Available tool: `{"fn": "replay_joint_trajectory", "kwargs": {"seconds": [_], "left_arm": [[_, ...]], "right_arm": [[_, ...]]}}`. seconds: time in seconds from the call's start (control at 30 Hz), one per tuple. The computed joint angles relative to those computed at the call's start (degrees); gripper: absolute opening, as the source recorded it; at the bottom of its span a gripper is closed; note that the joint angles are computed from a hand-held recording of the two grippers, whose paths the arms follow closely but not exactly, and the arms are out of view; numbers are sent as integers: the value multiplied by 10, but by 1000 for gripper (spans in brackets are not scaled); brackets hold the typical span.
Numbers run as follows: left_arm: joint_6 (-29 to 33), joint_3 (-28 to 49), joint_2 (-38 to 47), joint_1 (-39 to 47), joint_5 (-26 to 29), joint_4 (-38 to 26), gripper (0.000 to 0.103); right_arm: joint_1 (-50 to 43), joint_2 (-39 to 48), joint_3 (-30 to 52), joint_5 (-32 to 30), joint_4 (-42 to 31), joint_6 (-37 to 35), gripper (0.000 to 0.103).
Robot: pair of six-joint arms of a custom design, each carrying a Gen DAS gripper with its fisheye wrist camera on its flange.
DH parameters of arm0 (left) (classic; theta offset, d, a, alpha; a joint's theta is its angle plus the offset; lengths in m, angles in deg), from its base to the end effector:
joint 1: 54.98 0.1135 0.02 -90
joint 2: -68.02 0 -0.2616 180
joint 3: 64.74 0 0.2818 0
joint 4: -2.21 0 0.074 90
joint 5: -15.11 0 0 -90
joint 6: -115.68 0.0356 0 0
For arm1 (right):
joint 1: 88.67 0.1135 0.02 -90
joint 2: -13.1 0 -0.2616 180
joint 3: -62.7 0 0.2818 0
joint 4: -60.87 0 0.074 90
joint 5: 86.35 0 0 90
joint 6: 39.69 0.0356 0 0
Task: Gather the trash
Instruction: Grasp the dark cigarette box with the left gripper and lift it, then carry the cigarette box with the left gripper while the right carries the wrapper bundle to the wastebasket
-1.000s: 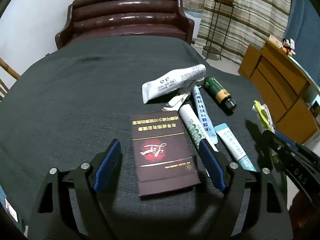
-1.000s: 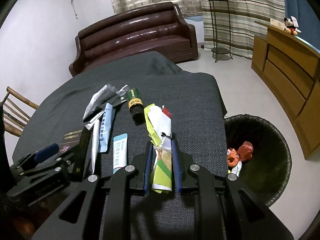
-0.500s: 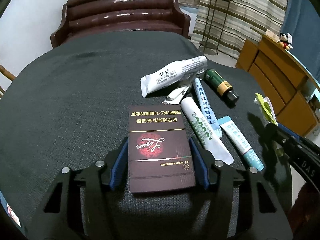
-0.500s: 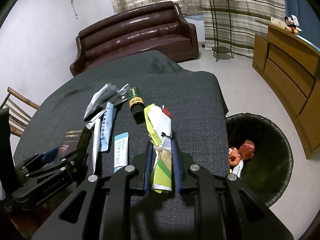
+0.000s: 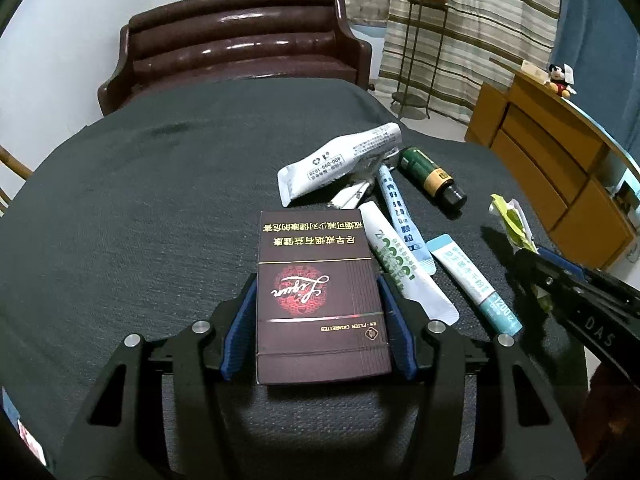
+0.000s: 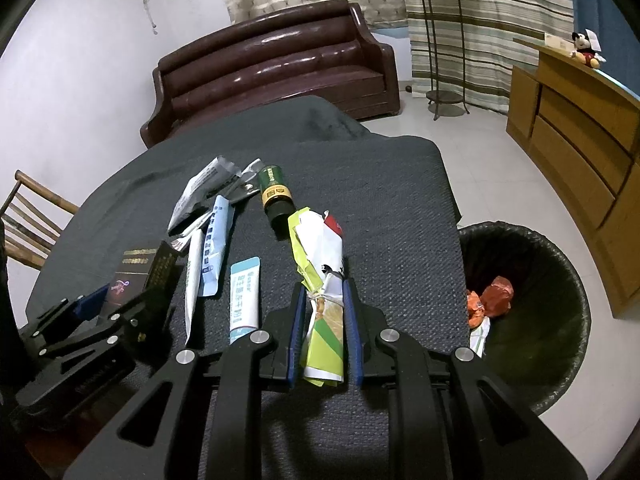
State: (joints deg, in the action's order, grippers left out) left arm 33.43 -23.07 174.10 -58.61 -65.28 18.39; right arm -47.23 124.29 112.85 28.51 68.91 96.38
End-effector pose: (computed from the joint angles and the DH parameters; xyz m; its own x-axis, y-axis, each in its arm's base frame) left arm 0.2859 -0.0241 0.0293 -0.7141 0.1785 -0.6768 0.2722 0.9617 -0.0335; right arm 0.2460 0.1972 0.0260 -0.7112 0.2437 -0.6593 0.1461 0.9687 0.2005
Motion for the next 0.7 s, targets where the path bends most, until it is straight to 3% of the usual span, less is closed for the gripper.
{"fn": "replay_joint_trajectory", "kwargs": {"seconds": [0.7], "left_arm": [[-17, -67, -83, -20, 14, 37, 56]], "right_arm": [[2, -65, -61, 34, 3, 13, 20]]}}
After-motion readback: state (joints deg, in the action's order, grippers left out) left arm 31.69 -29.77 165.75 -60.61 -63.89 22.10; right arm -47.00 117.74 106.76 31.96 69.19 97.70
